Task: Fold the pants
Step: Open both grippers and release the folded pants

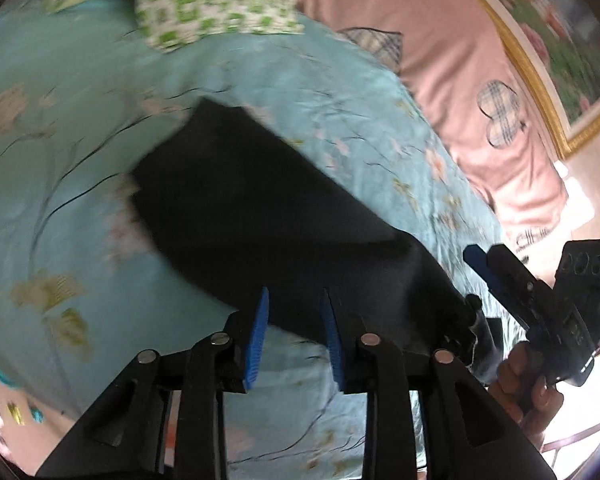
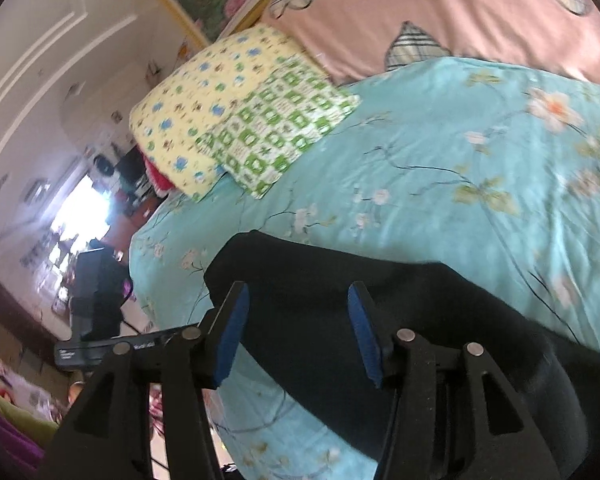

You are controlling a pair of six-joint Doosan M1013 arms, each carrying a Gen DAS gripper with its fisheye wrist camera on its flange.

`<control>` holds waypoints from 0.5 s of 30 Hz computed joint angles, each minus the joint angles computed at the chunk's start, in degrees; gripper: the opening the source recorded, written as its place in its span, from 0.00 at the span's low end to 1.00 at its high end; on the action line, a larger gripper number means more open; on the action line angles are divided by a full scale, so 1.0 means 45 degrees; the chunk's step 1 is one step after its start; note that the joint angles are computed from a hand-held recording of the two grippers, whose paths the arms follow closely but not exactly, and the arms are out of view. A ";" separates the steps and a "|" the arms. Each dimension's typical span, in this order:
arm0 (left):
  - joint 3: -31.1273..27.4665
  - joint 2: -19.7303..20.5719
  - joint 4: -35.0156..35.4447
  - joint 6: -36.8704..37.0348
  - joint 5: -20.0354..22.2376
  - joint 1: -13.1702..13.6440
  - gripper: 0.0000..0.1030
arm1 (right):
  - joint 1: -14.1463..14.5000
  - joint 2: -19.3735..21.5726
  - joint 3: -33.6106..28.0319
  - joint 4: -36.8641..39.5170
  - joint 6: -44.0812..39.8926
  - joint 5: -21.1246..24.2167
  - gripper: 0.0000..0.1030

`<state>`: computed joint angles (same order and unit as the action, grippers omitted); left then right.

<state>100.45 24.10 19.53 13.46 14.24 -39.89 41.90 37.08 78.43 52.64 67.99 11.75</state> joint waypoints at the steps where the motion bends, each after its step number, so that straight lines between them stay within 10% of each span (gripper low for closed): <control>1: 0.0161 -0.0088 0.0367 -0.0642 -0.0006 0.0031 0.33 | -0.0013 0.0185 -0.0326 -0.0405 0.0205 0.0305 0.51; 6: 0.0703 -0.0401 0.2773 -0.3864 0.0237 0.0135 0.45 | -0.0044 0.1012 -0.1808 -0.2120 0.1220 0.1775 0.51; 15: 0.0789 -0.0239 0.2287 -0.4372 0.0384 0.0519 0.48 | -0.0090 0.2693 -0.5077 -0.4873 0.2517 0.4982 0.51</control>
<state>104.00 23.03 29.82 -6.22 15.97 -37.55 41.49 49.20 55.58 30.71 79.31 34.17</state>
